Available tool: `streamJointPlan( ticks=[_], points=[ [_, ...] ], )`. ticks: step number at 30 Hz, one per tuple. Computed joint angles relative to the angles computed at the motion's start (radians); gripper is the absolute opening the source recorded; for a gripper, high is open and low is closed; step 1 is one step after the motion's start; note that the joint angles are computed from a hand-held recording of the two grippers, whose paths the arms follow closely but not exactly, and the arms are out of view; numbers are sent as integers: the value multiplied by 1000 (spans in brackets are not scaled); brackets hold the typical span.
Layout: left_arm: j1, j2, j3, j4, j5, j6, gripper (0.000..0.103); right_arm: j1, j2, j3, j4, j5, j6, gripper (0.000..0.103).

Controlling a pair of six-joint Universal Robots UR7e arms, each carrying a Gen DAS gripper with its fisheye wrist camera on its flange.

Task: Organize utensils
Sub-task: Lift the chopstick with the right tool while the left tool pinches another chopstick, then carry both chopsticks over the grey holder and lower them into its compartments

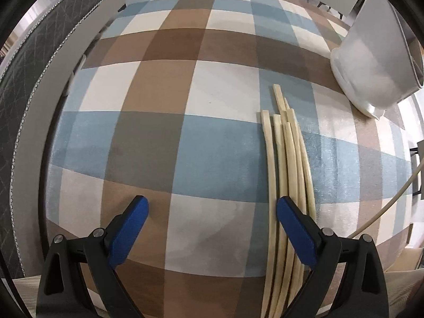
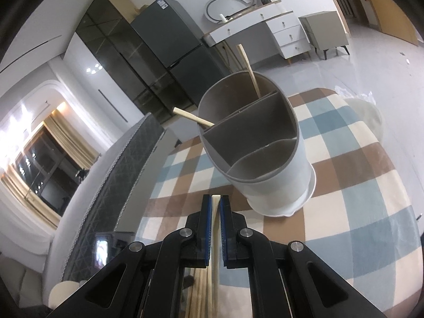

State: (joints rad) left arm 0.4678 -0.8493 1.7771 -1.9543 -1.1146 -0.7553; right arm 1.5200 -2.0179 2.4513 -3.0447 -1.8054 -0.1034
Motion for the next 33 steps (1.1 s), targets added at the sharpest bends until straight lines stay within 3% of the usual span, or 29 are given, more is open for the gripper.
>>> streamJointPlan(
  ticks=[6, 9, 12, 15, 17, 20, 24, 33],
  points=[
    [-11, 8, -15, 19, 17, 0, 93, 17, 12, -2, -12, -13, -2, 5],
    [-3, 18, -31, 12, 18, 4, 85, 25, 22, -5, -17, -23, -5, 5],
    [11, 64, -100, 16, 29, 43, 67, 29, 27, -6, -23, -28, -11, 5],
    [16, 101, -153, 22, 26, 88, 44, 24, 23, -7, -24, -21, -15, 5],
    [19, 120, -178, 19, 22, 125, 21, 21, 21, -8, -22, -19, -16, 5],
    [30, 138, -207, 17, 1, 144, 3, 17, 17, -10, -21, -15, -25, 5],
    [53, 120, -199, -35, -43, 94, 2, 23, 10, -9, -19, -22, -39, 5],
    [-35, -23, -31, -329, 39, 128, 2, 136, -4, 22, -60, -131, -77, 5]
  ],
)
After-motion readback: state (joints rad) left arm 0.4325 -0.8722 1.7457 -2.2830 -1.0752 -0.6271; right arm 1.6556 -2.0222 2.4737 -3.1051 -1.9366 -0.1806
